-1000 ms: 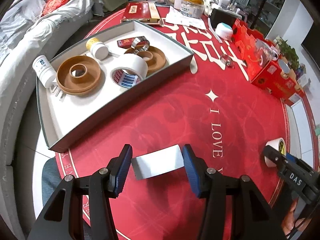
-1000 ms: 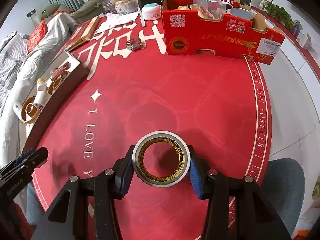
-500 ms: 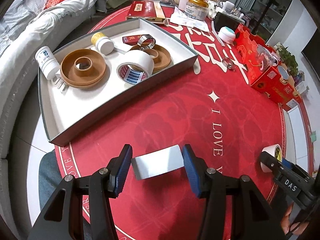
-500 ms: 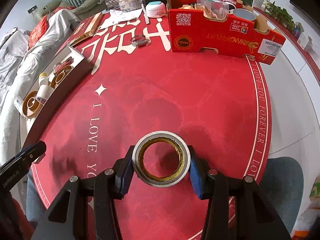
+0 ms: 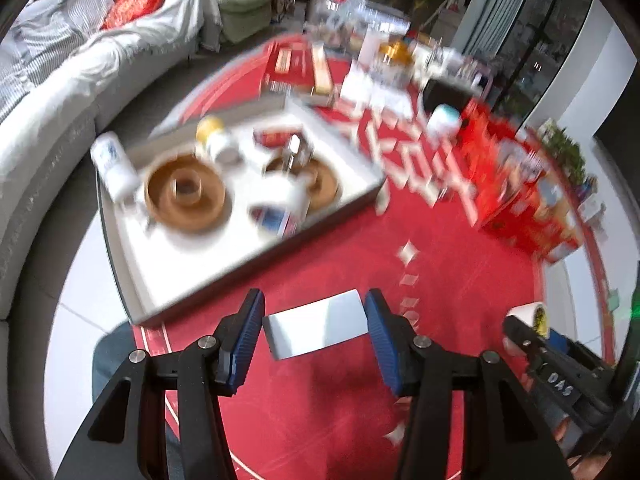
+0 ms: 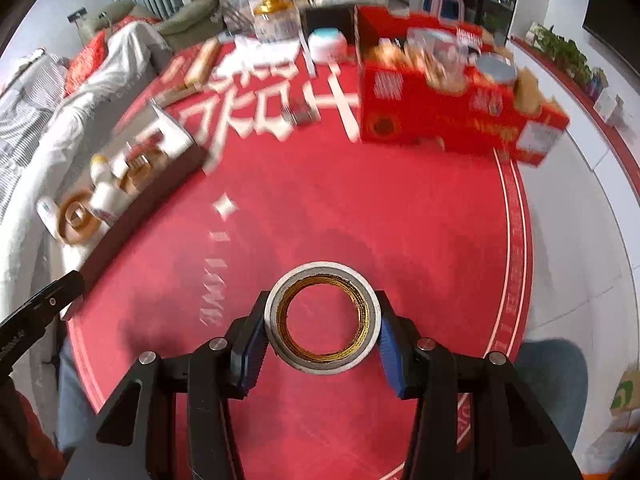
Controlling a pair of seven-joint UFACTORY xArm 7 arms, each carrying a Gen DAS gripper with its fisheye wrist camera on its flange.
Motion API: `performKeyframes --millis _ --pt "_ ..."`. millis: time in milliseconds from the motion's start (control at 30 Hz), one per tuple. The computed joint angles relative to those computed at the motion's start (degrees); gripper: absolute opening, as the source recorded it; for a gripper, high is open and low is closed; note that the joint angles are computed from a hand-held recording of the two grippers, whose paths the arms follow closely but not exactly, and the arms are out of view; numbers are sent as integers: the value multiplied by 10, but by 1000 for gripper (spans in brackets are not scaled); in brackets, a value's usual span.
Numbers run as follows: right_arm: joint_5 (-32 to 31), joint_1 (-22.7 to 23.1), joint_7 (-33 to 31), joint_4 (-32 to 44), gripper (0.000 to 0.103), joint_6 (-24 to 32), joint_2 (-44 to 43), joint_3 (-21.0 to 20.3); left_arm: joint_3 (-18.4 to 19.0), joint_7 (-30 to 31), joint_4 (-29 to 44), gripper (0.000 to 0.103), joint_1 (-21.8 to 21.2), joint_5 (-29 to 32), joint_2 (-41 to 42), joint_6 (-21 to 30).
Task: Organize rigid objects
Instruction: 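Carry tape roll and white block with both grippers over grey tray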
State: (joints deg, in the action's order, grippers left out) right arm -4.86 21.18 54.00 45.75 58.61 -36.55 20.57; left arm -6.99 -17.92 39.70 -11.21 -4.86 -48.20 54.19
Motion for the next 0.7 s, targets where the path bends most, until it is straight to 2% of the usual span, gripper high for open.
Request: performKeyframes --millis 267,500,700 --pt "-55 -31 -26 142 50 -40 60 9 -1 6 141 56 22 24 52 -29" --pt "-91 -40 -58 303 50 -78 156 14 7 8 253 56 83 81 99 -59" --pt "-154 -20 -71 451 50 -73 262 23 12 14 274 56 132 132 124 -78"
